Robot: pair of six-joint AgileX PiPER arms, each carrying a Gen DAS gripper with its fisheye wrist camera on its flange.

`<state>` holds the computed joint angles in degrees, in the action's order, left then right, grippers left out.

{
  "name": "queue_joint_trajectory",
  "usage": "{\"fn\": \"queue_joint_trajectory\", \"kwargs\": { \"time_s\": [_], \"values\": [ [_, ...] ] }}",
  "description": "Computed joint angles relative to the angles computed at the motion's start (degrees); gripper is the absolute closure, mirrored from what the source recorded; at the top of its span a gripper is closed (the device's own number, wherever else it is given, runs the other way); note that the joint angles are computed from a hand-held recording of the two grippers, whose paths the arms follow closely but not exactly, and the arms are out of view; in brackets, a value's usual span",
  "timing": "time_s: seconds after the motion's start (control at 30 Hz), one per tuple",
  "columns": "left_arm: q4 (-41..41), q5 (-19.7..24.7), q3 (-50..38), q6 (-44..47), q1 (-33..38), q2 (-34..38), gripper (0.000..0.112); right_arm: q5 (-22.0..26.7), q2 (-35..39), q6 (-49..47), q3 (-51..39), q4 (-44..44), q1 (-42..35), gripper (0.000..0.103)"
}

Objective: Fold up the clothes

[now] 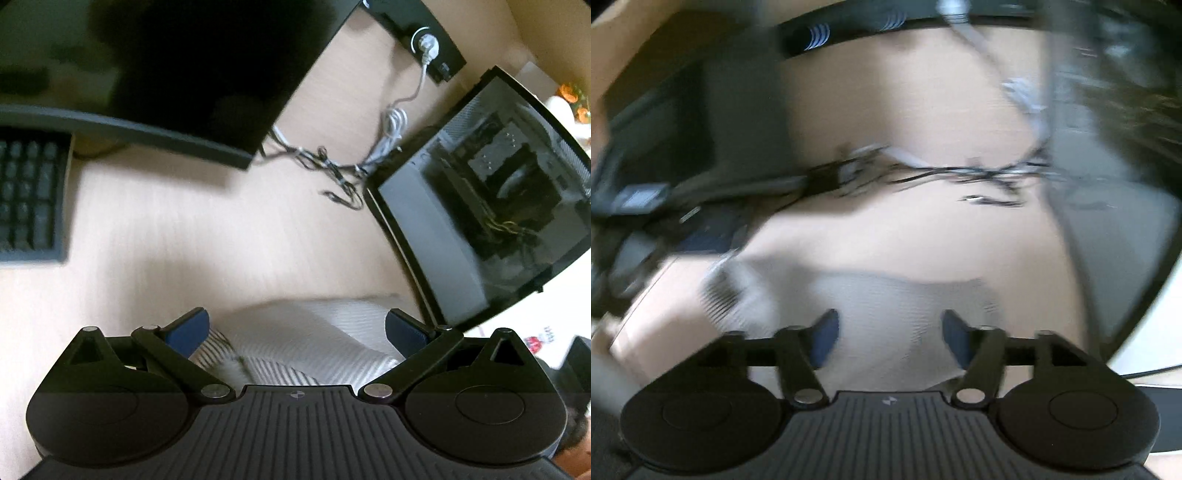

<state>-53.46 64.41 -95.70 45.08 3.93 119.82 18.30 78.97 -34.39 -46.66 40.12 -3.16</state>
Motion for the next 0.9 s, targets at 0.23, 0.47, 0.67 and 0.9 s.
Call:
{"fn": "queue_joint_trajectory", "kwargs": {
  "time_s": [0.23, 0.47, 0.67, 0.9],
  "values": [
    [3.56, 3.38, -0.84, -9.25, -4.13, 5.49, 0.009, -0.1, 14.17, 1.76, -5.59, -0.22, -2.98, 0.032],
    [1.83, 0.21, -4.38, -11.53, -5.63, 9.4, 0.043, 0.38, 20.51, -18.06, -9.53, 16.06, -2.27, 0.067],
    [5.27, -3.61, -20.49, -16.05, -8.34, 15.79, 0.054, 1.94, 31.06, -19.59, -24.97, 19.62, -2.88, 0.077],
    [-1.07, -3.34, -12.12, -3.66, -6.57, 7.9, 0.054, 7.38, 27.39, -27.0, -26.0, 24.26, -5.98, 0.077]
  ]
}}
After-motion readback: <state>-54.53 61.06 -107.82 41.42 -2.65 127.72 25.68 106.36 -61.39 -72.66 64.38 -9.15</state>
